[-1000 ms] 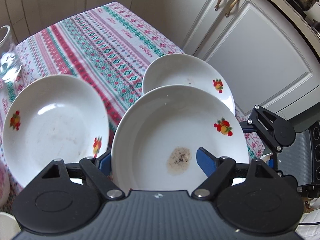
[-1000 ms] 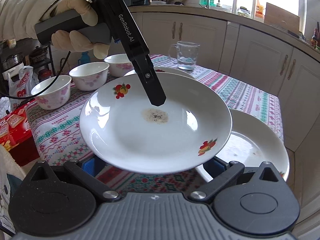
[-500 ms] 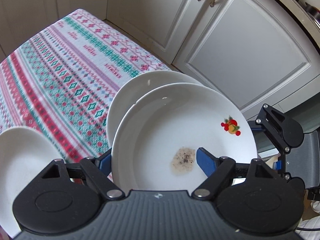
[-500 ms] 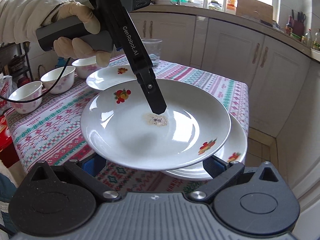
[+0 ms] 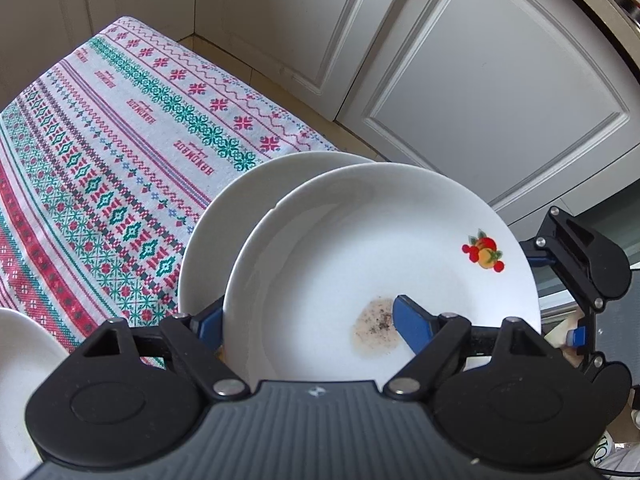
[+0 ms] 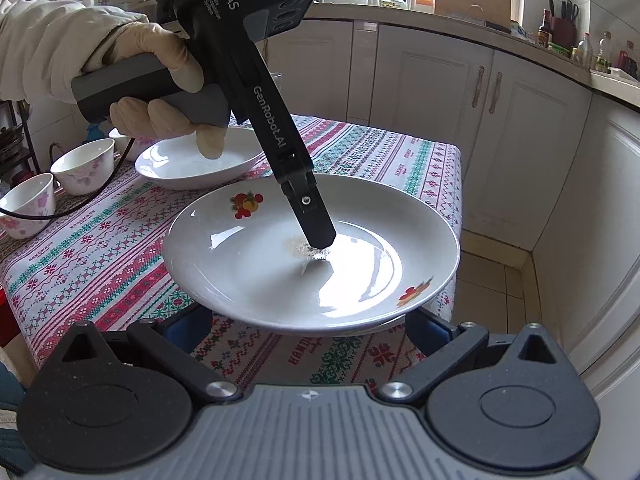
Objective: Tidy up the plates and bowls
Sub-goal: 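Lower the held plate with the left tool onto the other white plate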
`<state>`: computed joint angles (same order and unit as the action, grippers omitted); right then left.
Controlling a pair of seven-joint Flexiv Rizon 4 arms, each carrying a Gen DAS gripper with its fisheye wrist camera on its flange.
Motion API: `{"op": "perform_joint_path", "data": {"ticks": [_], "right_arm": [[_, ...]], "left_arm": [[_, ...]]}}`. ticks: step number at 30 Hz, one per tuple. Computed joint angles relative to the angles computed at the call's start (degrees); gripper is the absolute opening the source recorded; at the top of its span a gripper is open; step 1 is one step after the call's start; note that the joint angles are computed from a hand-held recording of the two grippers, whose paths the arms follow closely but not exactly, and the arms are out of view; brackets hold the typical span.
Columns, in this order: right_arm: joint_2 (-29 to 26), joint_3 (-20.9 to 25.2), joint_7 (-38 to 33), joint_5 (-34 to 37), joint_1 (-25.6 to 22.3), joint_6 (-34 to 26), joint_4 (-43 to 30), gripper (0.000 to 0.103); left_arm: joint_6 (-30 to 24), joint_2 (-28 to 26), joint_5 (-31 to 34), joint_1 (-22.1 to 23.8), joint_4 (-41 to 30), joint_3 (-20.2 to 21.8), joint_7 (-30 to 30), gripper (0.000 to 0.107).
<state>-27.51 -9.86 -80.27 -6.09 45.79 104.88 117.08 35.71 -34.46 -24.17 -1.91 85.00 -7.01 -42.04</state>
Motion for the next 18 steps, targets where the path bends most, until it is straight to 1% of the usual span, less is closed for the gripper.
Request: {"op": "perform_joint_path", "data": {"ticks": [4, 12, 15, 18], "right_arm": [[-0.10, 0.83, 0.28, -0.13, -0.97, -0.24, -0.38, 0.103], [0.02, -1.06, 1.28, -0.08, 0.84, -0.99, -0.29, 0.103], [-0.06, -1.71, 1.71, -0.27, 1.40, -1.10, -0.36, 0.103], [-0.20, -1.63, 2.14, -0.23, 1.35, -0.84, -0.42, 0.103]], "left_arm": [[-0.15, -0.65, -0.23, 0.16, -0.44, -0.13, -0.08, 0.084], [-0.30, -1.42, -0.21, 0.18, -1.09, -0.32, 0.03, 0.084], [0.16, -1.49, -0.33, 0.16, -1.05, -0.32, 0.00, 0.084], [2.07, -1.24, -0.23, -0.10, -0.31, -0.16, -0.25, 0.085]]}}
